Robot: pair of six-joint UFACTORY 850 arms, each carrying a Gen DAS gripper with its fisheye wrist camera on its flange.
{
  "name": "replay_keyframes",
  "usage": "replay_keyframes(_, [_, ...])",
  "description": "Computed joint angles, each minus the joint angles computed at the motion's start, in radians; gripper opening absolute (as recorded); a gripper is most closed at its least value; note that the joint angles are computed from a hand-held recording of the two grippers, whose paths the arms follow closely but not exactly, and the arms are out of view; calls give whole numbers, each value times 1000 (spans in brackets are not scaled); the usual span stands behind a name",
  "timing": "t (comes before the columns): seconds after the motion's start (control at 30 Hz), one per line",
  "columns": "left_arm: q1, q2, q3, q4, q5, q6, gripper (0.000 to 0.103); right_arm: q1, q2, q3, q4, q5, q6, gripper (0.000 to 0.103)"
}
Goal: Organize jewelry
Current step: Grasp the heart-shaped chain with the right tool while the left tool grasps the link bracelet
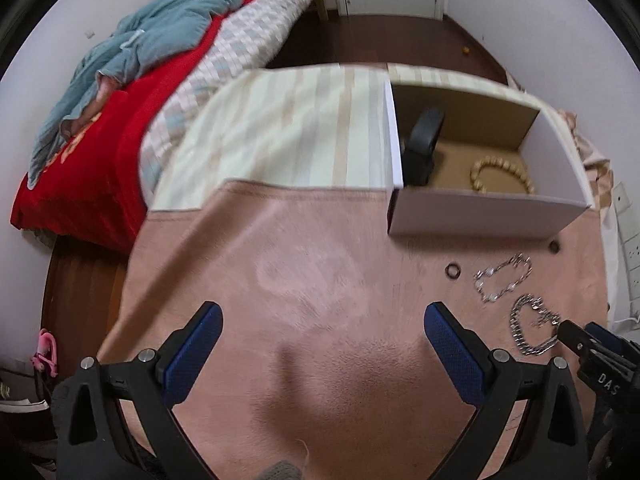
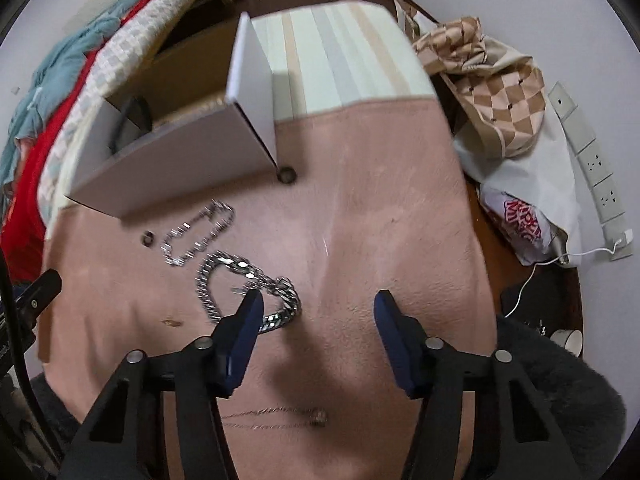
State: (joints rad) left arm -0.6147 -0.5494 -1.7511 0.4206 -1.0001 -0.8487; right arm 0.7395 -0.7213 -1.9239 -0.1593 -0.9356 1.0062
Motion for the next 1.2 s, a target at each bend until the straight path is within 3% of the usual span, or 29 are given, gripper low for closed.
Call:
replay_keyframes(0.1, [2, -5, 11, -19, 9, 9, 103, 25, -40, -63, -64, -66, -19, 41])
replay_keyframes(0.17, [2, -3, 17, -34, 18, 22, 103, 30, -35, -57, -59, -39, -46, 23])
replay_keyframes(0.2, [2, -1, 22, -40, 23, 29, 103, 29, -34, -59, -50, -36, -53, 8])
replay_keyframes(0.47, [-24, 11, 42, -99, 70, 96, 103, 25, 72, 82, -84, 44, 62, 8])
replay_keyframes(0.63, [-30, -23, -13, -118, 96, 138, 102, 6, 118, 147, -110, 62, 115, 8])
replay_keyframes(0.73, [-34, -73, -85, -164, 121, 264, 102, -11, 123, 162, -103, 75, 131, 8])
replay_keyframes(0.9, [-36, -201, -252, -240, 51, 467, 94, -27, 121, 167, -99, 92, 143, 8])
replay_keyframes(1.1, [-43, -288, -368, -280, -6, 574, 92, -36, 125, 183, -87, 106, 155, 8])
replay_keyframes(1.13, [-41, -295, -378, -280, -11, 581, 90, -36, 125, 186, -85, 107, 158, 8])
replay_keyframes(1.2, [-42, -310, -400, -292, -21, 599, 75, -40, 127, 196, -77, 113, 159, 8])
